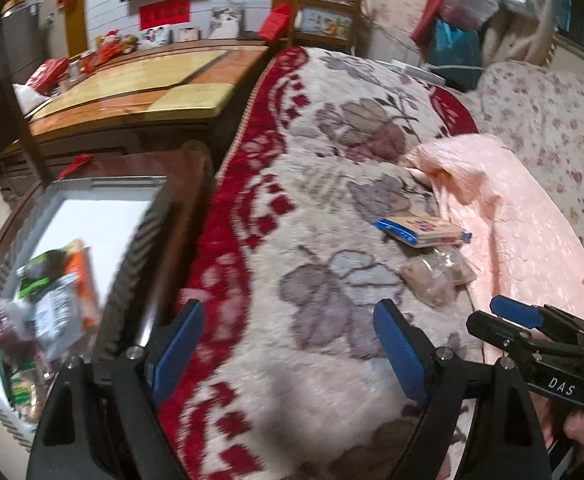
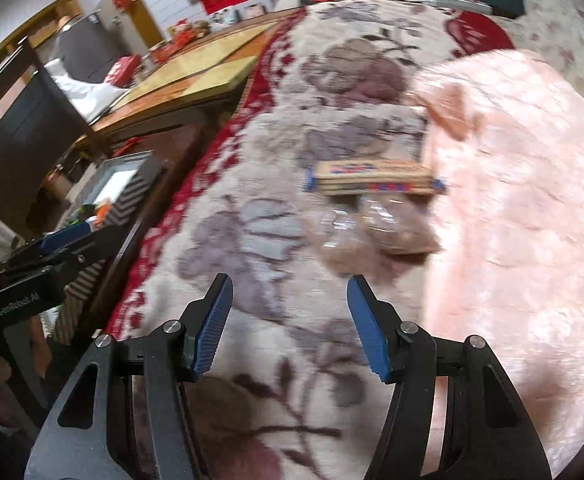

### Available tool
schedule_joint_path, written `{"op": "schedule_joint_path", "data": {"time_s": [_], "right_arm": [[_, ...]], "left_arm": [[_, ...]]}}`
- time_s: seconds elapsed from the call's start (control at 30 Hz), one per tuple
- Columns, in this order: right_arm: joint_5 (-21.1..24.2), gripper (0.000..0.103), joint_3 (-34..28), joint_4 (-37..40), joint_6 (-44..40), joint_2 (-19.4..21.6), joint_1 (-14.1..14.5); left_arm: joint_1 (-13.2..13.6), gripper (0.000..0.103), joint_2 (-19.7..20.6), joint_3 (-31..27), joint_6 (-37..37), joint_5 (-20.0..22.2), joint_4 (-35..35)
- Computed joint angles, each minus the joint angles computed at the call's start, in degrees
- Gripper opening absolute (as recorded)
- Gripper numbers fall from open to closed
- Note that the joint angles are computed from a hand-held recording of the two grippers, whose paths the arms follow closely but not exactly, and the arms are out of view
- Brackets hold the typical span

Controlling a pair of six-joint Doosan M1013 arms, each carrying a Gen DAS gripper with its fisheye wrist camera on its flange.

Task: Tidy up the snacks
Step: 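Move both grippers back to the remaining snacks on the sofa, then grasp the clear bag of dried fruit with left gripper while right grasps the cracker packet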

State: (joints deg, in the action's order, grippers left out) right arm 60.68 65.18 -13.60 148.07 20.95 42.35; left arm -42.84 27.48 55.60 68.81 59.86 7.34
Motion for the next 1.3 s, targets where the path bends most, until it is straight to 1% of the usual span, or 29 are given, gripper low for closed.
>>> {"op": "schedule_joint_path", "data": {"time_s": [0.1,0.17,0.33,0.47,0.6,0.8,0.87,0.93,1.07,1.2,1.3], "right_arm": [[-1.1,0.060,1.9,0.5,1.1,-1.0,-0.7],[-2.0,0.060,2.8,0.7,1.6,-1.4,-1.0],[-3.2,0.060,3.9,2.1,1.4,-1.4,-1.8],[-2.3,0.060,3.2,2.7,-0.2,-0.6,-2.2],[-2.6,0.060,3.8,3.1,0.4,-0.9,-2.6],[-1.5,0.060,5.1,5.0,0.5,-1.8,-3.0],[-1.2,0.060,5.6,5.0,1.1,-2.1,-3.0],[-1.7,0.060,6.4,5.0,1.9,-2.6,-3.0],[-1.6,0.060,6.8,5.5,1.9,-2.7,-3.1],[-1.5,0.060,6.9,5.8,1.5,-2.7,-3.2],[-1.8,0.060,7.1,5.9,1.7,-2.8,-3.2]], "left_arm": [[-0.5,0.087,1.3,-1.6,1.6,0.6,-0.8],[-0.8,0.087,2.6,-3.5,2.7,1.8,-1.0],[-0.8,0.087,5.6,-8.3,6.7,4.2,-4.8],[-1.0,0.087,7.8,-11.5,8.1,7.0,-6.2],[-1.1,0.087,9.3,-13.5,8.3,8.5,-8.3],[-1.1,0.088,12.5,-17.9,13.8,11.2,-13.9],[-1.1,0.088,14.0,-20.2,15.3,13.3,-15.3],[-1.2,0.088,15.1,-21.7,16.9,14.4,-16.6],[-1.5,0.088,16.9,-24.2,18.9,16.7,-17.8],[-1.8,0.088,18.0,-25.7,19.8,17.2,-18.2],[-1.9,0.088,19.8,-28.5,19.9,19.2,-17.9]]}}
